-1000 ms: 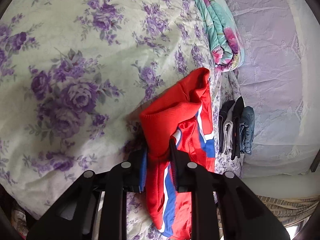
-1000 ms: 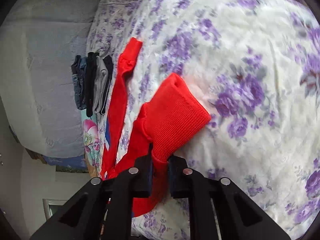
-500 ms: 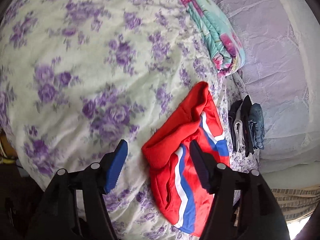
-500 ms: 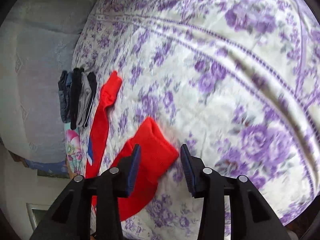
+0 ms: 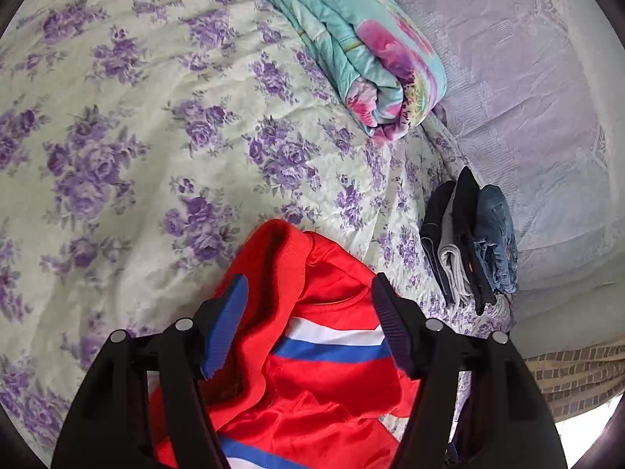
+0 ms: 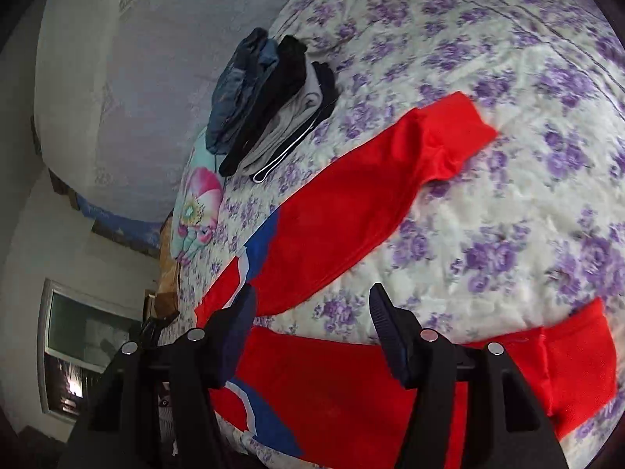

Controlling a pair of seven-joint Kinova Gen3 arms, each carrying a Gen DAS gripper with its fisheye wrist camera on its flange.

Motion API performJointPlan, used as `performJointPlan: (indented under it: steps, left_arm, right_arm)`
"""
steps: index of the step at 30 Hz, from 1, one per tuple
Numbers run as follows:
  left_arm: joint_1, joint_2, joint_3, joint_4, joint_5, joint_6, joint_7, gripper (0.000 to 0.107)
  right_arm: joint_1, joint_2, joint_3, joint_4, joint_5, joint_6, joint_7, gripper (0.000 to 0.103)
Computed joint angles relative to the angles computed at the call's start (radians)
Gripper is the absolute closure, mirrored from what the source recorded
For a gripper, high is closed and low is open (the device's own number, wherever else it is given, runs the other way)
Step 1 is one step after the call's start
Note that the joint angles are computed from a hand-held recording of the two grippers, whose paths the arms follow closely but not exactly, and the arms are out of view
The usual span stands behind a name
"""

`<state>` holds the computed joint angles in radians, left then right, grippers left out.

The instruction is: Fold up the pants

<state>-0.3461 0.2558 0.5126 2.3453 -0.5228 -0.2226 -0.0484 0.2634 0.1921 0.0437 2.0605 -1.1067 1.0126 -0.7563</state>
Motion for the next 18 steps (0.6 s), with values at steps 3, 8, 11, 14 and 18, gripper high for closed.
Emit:
performJointPlan:
  steps: [3,8,11,14,18]
  left_arm:
    - [0.011,0.032,-0.021,-0.025,0.016,-0.009,-0.020,0.045]
    - [-0.067,0.079,0.051,-0.080,-0.028,0.020,-0.006,0.051]
    - [-0.108,0.110,0.097,-0.102,-0.004,0.048,-0.023,0.056]
    - [-0.141,0.121,0.138,-0.110,0.019,0.077,-0.050,0.065]
    - [-0.252,0.156,0.283,-0.128,0.035,0.160,-0.072,0.065]
  right_arm:
    - [-0.067,0.025,-0.037,-0.069,0.055,-0.035,-0.044,0.041]
    - [-0.143,0.113,-0.101,-0.228,0.144,-0.046,-0.083,0.041]
    - [-0.170,0.183,-0.135,-0.331,0.186,-0.059,-0.098,0.037]
    - [-0.205,0.246,-0.165,-0.434,0.262,-0.097,-0.101,0.031]
    - [-0.244,0.362,-0.208,-0.611,0.396,-0.057,-0.076,0.031]
